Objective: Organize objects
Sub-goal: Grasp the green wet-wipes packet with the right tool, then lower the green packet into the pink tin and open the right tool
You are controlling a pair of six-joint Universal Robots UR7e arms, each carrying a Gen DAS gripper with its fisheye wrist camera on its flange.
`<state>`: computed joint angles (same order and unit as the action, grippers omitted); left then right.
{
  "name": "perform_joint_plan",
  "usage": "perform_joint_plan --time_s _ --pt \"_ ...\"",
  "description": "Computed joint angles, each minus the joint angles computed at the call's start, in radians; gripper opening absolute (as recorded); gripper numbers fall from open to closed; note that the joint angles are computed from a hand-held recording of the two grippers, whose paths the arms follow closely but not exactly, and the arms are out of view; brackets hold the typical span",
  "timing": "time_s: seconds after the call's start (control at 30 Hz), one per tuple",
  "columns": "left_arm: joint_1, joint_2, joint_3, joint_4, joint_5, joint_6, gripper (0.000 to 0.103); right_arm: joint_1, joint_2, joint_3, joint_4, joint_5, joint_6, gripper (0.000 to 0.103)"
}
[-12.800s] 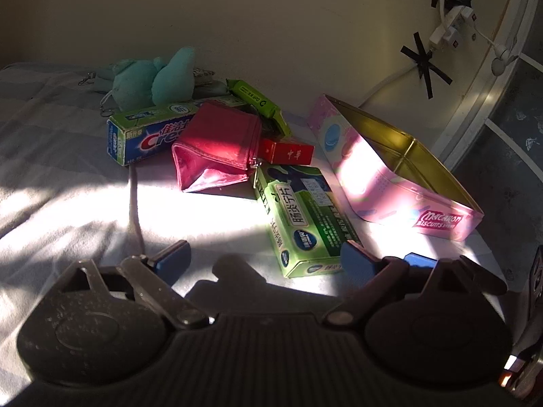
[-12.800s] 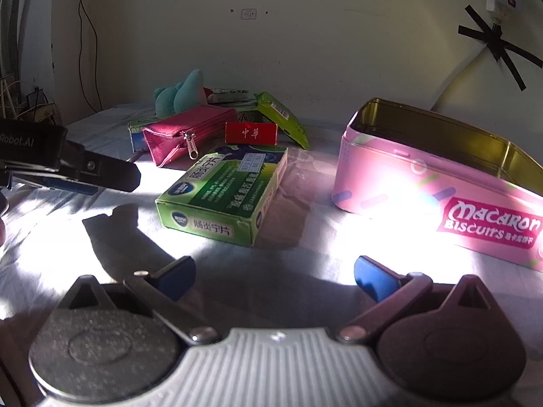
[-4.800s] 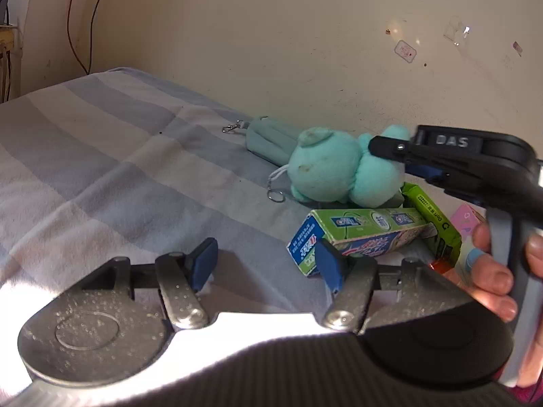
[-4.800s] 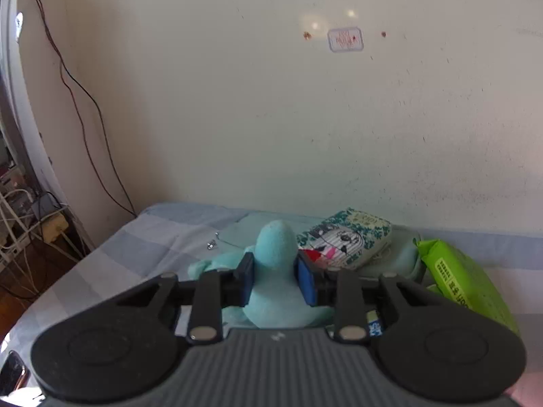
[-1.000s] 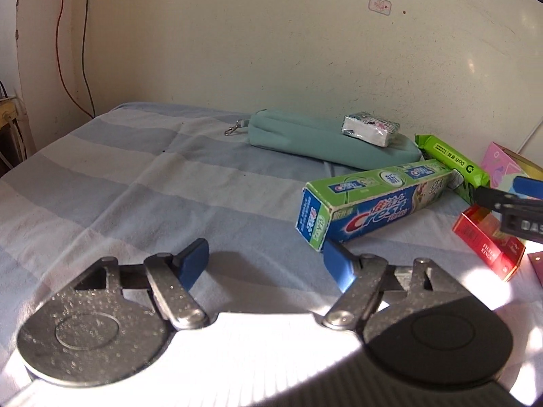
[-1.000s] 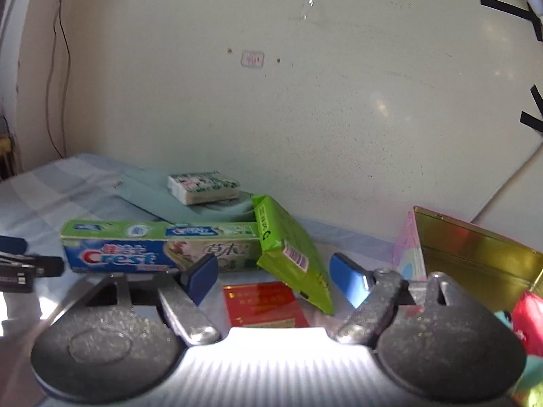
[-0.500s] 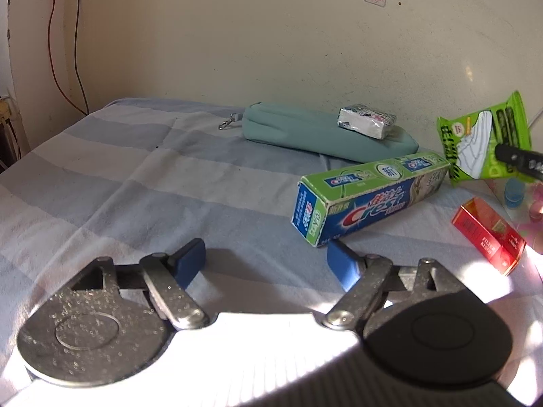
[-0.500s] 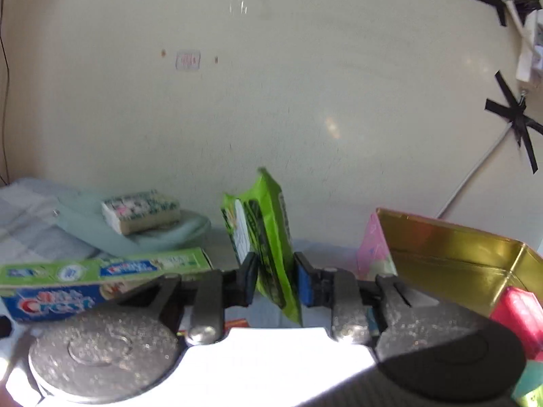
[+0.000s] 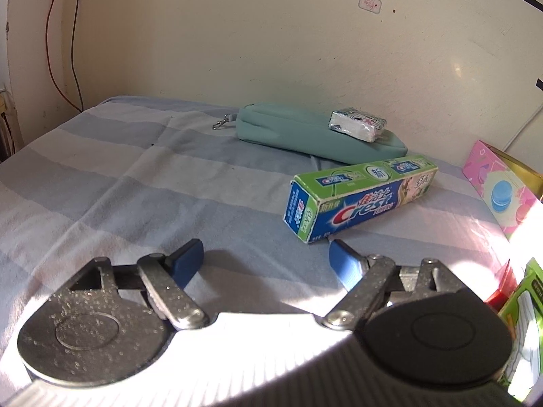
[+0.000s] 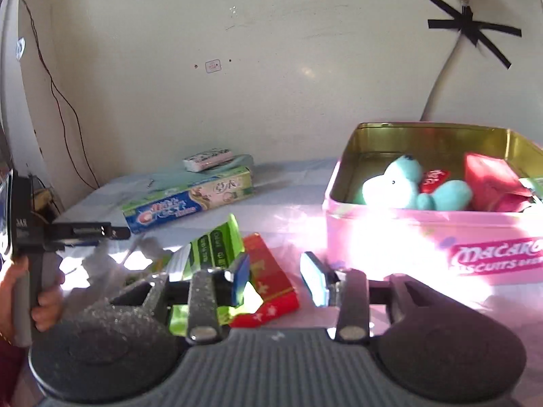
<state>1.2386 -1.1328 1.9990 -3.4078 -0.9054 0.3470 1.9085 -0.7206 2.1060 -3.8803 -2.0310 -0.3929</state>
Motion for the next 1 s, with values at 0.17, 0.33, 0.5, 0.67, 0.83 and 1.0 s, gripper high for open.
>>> perform_joint_plan --time_s 0.17,0.33,0.5,0.67,0.83,1.0 --pt "-0.018 -0.079 0.061 0.112 -0.046 -0.096 0.082 -0.035 -0.026 0.059 -0.034 0.073 -0.006 0.046" --pt "-0.036 -0.211 0.157 0.311 -0.243 -0.203 0.082 -0.052 -0.028 0.044 -0.01 0.138 -0.001 0.047" --pt "-0.058 -0.212 0.185 0.393 -0.36 -0.261 0.081 -0.066 -0.025 0.046 0.035 0.19 0.01 0.042" --pt "-0.123 -0.129 0.214 0.262 -0.264 -0.219 0.077 -0.088 -0.03 0.045 0.134 0.281 0.043 0.015" --pt "-0.127 -0.164 0.195 0.311 -0.313 -0.256 0.06 -0.066 -0.026 0.09 0.059 0.243 -0.037 0.013" --pt "-0.194 -0.144 0.154 0.259 -0.354 -0.197 0.06 -0.078 -0.06 0.127 -0.066 0.304 -0.031 0.013"
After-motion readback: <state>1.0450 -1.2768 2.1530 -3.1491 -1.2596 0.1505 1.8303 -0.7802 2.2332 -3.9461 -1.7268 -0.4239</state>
